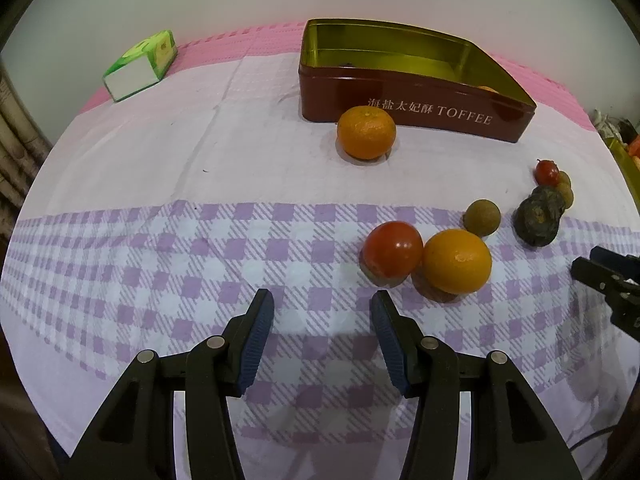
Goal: Organize fruits
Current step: 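Withdraw both tools from the tin back toward the remaining fruits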
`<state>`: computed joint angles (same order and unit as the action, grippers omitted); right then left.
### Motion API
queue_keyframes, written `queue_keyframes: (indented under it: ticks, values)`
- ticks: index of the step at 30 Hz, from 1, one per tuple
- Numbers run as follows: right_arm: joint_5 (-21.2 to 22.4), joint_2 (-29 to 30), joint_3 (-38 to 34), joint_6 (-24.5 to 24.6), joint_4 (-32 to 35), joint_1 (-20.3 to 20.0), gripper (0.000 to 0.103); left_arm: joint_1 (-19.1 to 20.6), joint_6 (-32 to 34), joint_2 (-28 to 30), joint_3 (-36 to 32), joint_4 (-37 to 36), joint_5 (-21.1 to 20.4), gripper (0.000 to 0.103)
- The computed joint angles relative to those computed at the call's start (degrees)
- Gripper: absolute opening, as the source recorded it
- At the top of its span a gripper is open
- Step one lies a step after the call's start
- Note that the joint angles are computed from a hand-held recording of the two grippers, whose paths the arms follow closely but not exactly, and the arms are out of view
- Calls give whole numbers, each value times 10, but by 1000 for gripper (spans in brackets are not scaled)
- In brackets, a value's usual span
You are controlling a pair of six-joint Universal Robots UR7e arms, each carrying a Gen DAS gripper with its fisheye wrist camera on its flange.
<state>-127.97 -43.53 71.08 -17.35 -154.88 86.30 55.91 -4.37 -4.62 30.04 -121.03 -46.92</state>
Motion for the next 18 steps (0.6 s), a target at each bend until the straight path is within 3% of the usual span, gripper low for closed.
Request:
queue_keyframes:
  ticks: [18]
  values:
    - [-10,21,-38,-9,2,-8,40,1,46,20,-20,-31,-26,52]
